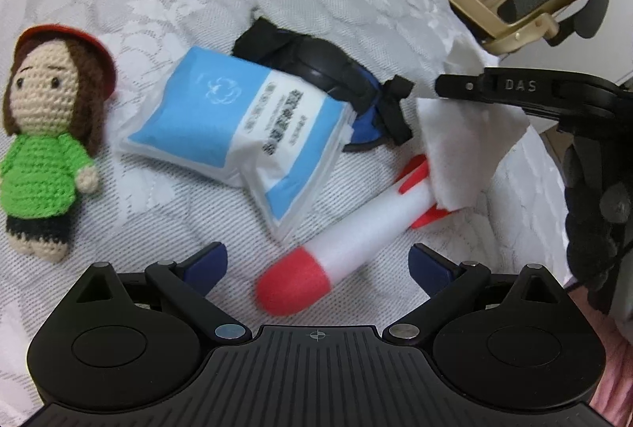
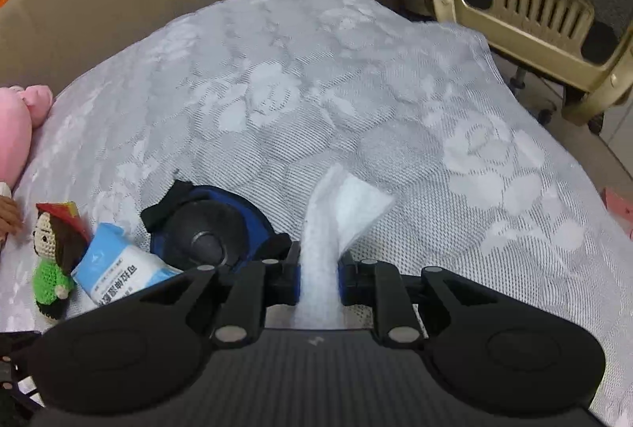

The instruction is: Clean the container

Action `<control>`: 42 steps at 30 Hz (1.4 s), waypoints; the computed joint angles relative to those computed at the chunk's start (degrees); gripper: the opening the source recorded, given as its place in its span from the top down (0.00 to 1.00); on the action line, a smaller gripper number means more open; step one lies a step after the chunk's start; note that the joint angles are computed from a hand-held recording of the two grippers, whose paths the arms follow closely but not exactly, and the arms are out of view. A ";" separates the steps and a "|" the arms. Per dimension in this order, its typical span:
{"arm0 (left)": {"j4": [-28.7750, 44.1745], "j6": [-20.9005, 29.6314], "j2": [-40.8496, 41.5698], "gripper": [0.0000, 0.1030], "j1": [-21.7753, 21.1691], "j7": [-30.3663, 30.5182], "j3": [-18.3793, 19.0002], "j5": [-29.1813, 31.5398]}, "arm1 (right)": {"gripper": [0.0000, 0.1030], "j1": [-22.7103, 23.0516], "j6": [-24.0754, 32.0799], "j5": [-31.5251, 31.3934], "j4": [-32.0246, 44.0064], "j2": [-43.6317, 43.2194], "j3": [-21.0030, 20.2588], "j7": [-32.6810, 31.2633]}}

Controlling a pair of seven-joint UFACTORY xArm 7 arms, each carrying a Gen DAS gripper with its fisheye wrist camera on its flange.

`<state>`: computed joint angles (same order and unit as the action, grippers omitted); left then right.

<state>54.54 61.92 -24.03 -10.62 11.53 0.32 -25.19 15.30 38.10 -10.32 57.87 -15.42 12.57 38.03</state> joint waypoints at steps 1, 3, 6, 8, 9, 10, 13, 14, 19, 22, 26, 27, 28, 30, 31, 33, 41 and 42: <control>-0.05 0.03 -0.10 0.02 -0.15 0.13 -0.10 -0.03 | 0.82 -0.09 -0.05 -0.62 -0.03 0.09 0.26 0.19; -0.40 0.11 -0.82 0.02 -0.43 0.63 -0.13 -0.08 | 0.82 -0.21 0.32 -1.50 0.26 0.64 0.56 0.57; -0.99 -0.16 -1.91 0.02 -0.81 1.81 0.04 -0.30 | 0.82 0.05 -1.14 -1.10 -0.19 0.34 0.05 0.21; -1.13 -0.53 -2.41 0.02 -1.07 2.52 0.18 -0.55 | 0.82 0.32 -2.82 0.32 -0.99 -0.35 -0.55 -0.34; -1.10 -0.71 -2.54 0.02 -1.24 2.90 0.33 -0.87 | 0.82 0.57 -3.75 1.55 -1.37 -0.59 -0.99 -0.99; -1.07 -0.87 -2.65 0.02 -1.40 3.29 0.46 -1.20 | 0.82 0.74 -4.49 2.62 -1.58 -0.65 -1.31 -1.58; -0.58 -1.46 -2.30 0.02 -1.83 4.48 1.03 -2.67 | 0.83 2.36 -7.48 8.25 -1.38 0.28 -2.94 -5.63; -0.34 -1.51 -1.98 0.02 -1.80 4.56 1.08 -2.85 | 0.83 3.17 -8.45 10.98 -1.16 0.84 -3.69 -7.60; -0.21 -2.38 -0.18 0.02 -0.49 2.91 0.34 -0.97 | 0.84 3.08 -8.81 13.50 -0.35 3.18 -3.37 -11.40; -0.47 -2.90 0.54 0.02 0.18 1.80 0.15 0.02 | 0.84 1.18 -6.30 9.23 -0.54 3.66 -2.06 -8.40; 0.13 -3.89 0.98 0.02 -0.45 2.17 0.74 -2.84 | 0.84 -0.80 -5.26 2.99 -0.12 4.29 -1.00 -2.15; 0.46 -4.73 1.19 0.02 -0.54 2.15 0.44 -2.92 | 0.84 -1.17 -5.38 1.50 -0.14 4.23 -0.84 -0.71; 0.73 -6.11 1.32 0.02 -0.40 1.65 -0.35 -1.94 | 0.84 -1.30 -5.64 0.80 -0.24 4.11 -0.89 0.17; 1.10 -9.70 1.54 0.02 0.08 -0.18 -2.23 1.44 | 0.84 -0.73 -6.96 2.76 -0.97 3.54 -1.83 -0.35; 0.92 -11.50 1.47 0.02 0.22 -1.14 -2.76 2.72 | 0.85 -0.20 -7.81 4.79 -1.49 3.08 -2.48 -1.34; 0.58 -14.32 1.59 0.02 0.36 -2.93 -3.39 5.05 | 0.85 2.66 -10.52 13.83 -2.88 1.71 -4.97 -7.00; -1.70 -11.27 0.43 0.02 -2.73 1.77 -1.09 4.64 | 0.85 12.81 -16.28 38.66 -4.55 -1.58 -9.35 -27.85; -1.91 -10.91 0.16 0.02 -2.92 2.52 -1.10 4.56 | 0.85 12.56 -16.13 38.58 -4.38 -1.45 -8.72 -28.55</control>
<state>52.63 51.01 -23.87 -13.54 14.06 -0.77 -20.64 27.87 21.96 28.26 53.49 -16.87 3.85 9.49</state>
